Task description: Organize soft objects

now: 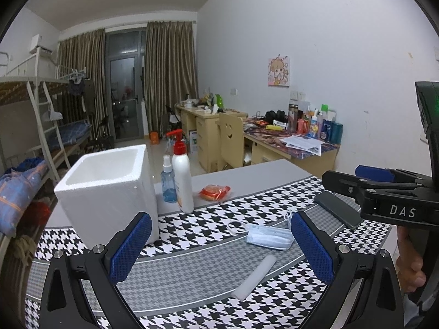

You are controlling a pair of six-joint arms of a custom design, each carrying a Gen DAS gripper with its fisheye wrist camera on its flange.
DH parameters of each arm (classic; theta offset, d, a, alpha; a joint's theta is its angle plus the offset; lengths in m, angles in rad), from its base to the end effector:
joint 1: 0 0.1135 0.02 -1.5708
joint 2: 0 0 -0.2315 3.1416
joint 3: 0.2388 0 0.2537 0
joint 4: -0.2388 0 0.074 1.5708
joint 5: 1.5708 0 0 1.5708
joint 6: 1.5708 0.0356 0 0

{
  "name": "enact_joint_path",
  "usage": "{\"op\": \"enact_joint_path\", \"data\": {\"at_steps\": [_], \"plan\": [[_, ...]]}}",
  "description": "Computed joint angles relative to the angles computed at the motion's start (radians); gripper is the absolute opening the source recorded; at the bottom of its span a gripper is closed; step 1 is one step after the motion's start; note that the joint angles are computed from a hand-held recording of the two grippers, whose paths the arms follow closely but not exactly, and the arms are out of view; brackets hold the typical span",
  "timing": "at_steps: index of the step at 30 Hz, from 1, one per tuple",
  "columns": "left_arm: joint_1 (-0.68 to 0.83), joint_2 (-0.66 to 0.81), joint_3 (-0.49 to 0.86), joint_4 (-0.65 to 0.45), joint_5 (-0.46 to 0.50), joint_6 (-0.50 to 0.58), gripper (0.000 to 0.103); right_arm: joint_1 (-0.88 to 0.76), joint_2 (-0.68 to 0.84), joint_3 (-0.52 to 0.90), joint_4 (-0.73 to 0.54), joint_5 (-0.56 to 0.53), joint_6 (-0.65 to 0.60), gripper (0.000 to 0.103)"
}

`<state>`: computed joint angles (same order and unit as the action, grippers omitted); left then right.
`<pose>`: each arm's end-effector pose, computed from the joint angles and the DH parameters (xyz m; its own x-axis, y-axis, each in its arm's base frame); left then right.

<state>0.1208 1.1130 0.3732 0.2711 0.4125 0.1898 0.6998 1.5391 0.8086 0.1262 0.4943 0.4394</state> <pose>0.2353 0.0142 0.1511 -0.3942 0.1263 -0.9103 0.3249 0.9457 -0.0095 0.2580 0.1951 0.1653 -0.5075 0.0622 -0.8594 -0.0579 0.9927 0.1061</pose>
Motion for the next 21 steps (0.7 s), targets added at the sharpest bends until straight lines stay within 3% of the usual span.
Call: {"op": "enact_joint_path", "data": {"at_steps": [21], "plan": [[-0.093, 0.180, -0.003, 0.131, -0.091, -0.026, 0.102, -0.070, 0.054, -0.051, 0.103, -0.092, -0.017, 0.087]]}}
